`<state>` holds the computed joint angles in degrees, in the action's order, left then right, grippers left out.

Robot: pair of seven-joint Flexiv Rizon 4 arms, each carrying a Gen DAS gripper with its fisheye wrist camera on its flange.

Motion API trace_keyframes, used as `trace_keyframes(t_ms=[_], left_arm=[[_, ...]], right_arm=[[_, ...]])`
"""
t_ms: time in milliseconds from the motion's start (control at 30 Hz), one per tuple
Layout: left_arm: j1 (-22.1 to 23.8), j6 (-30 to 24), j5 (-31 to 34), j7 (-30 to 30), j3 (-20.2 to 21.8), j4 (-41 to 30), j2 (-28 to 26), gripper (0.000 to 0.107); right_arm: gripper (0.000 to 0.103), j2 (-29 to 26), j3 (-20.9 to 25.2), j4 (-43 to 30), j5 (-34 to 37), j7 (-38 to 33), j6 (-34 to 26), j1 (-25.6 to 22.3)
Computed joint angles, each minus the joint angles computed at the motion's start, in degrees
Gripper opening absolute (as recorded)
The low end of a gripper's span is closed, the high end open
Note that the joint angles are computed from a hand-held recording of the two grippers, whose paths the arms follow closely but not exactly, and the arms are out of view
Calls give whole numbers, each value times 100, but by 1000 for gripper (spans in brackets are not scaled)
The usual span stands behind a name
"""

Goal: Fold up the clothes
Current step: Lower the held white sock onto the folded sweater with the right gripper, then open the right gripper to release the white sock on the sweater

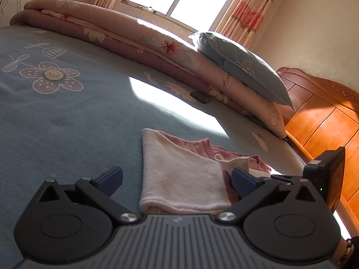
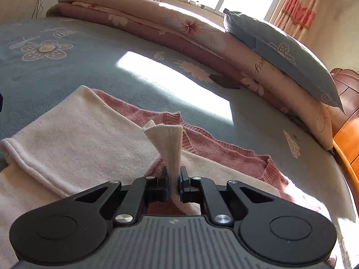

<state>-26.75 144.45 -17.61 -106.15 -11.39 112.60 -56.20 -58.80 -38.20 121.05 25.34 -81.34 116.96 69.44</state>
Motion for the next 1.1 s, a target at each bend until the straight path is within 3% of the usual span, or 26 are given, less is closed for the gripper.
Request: trace_keyframes(t_ms=[600,833,967,1033,1100], left_arm=[[16,-11,54,1,-9,-12,-15,102],[-31,-61,-11,56,16,-8,10,102],[-33,-35,-14,56,17,6,19,102],[-18,-12,-6,27,5,19,22,102],[-7,7,-7,-2,-3,33,25,102]], right_arm=[[19,163,106,22,-194,-63,-83,-37],[34,1016,1035,250,-604,-460,65,-737],[39,1805,2028,480,-1109,-600,-49,-1618],[46,2113,2382,611,-1287,-647,-94,-1951],[46,2357,2619,690,-1358,-623,-112,-2220]])
